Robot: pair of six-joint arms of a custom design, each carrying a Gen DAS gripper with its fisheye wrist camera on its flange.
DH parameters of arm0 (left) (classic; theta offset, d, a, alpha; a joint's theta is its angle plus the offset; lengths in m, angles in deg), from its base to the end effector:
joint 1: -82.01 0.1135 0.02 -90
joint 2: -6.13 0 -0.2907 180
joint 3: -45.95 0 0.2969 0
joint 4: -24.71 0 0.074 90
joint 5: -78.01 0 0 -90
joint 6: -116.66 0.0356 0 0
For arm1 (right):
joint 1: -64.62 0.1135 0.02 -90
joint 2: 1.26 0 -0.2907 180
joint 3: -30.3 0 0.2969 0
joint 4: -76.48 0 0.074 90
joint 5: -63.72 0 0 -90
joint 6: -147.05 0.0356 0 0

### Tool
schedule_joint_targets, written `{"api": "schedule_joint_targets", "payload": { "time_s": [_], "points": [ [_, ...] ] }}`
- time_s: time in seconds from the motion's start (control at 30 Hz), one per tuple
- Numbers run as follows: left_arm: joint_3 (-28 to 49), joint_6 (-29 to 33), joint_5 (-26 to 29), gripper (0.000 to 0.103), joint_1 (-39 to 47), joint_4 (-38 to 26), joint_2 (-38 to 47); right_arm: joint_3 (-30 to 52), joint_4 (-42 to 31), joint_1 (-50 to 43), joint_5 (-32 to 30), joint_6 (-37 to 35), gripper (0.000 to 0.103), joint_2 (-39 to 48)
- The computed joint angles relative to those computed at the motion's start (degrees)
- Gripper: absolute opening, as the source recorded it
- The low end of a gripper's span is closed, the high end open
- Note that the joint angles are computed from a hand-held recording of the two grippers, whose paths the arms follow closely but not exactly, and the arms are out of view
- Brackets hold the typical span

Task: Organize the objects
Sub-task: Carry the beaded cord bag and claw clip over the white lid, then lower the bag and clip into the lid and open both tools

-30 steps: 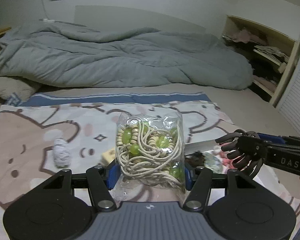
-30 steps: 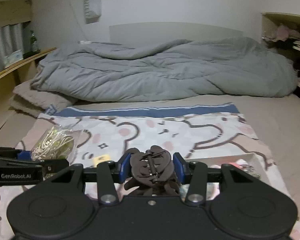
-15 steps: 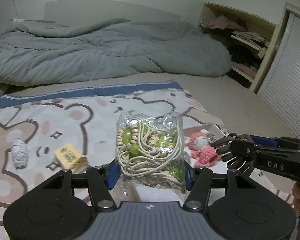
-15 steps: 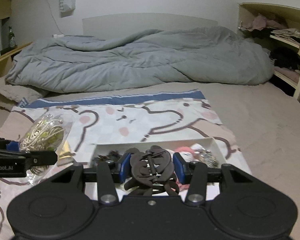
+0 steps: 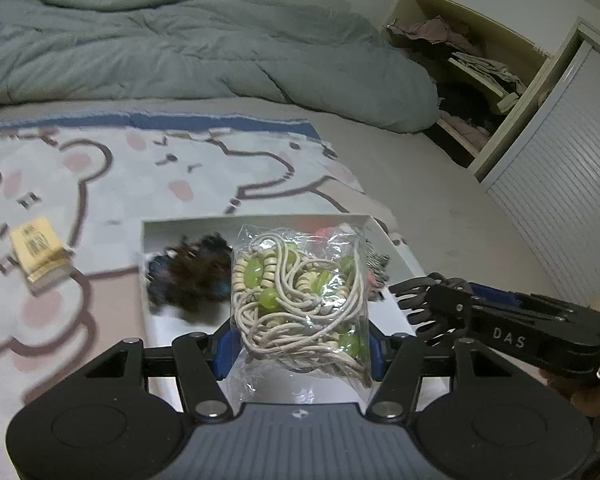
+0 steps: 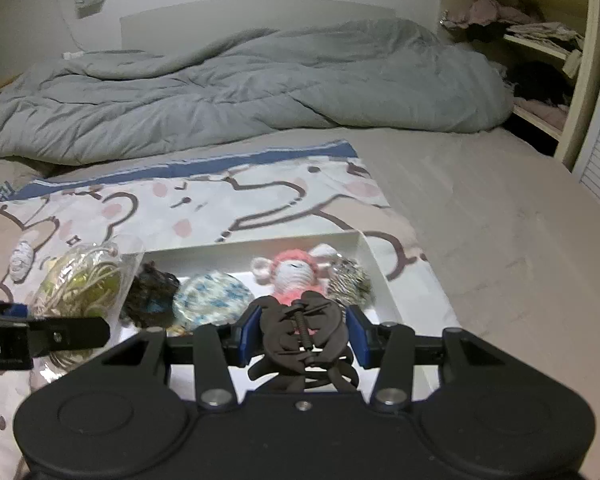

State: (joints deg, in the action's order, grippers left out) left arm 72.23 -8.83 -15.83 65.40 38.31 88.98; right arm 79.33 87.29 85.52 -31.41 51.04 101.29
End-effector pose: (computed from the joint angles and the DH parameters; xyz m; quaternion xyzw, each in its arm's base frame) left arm 0.2187 -0.0628 0.0795 -0.1635 0.9018 -0.1475 0.3717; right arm 0.3166 0.1243 0.0843 -0.2304 0.8858 0.0926 0.3920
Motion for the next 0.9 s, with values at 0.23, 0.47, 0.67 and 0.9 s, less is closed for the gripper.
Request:
{"api": "schedule_joint_targets", "payload": {
  "time_s": [0.23,0.47,0.67,0.9],
  "points": [
    [1.53,-8.70,1.07,0.061,-4.66,13.20,14.04,0.24,-0.16,-2.76,-0.85,-2.70,0.047,2.37],
    [3.27,-15.22,6.05,0.069,-6.04,25.49,25.11,1.11,-0.76,-4.70,-0.96,-3.80,0.047,4.61],
    [5.41,-11.94,7.85,0.090,-6.84,24.18,27.14,2.21,-0.29,-5.67,-0.86,-4.40,0.047,7.09],
    [7.21,-9.47,7.66,0.069,-6.28,16.30,26.01,3.37,-1.69,-5.75,1.01,-5.66,0.049,9.03]
  ]
}}
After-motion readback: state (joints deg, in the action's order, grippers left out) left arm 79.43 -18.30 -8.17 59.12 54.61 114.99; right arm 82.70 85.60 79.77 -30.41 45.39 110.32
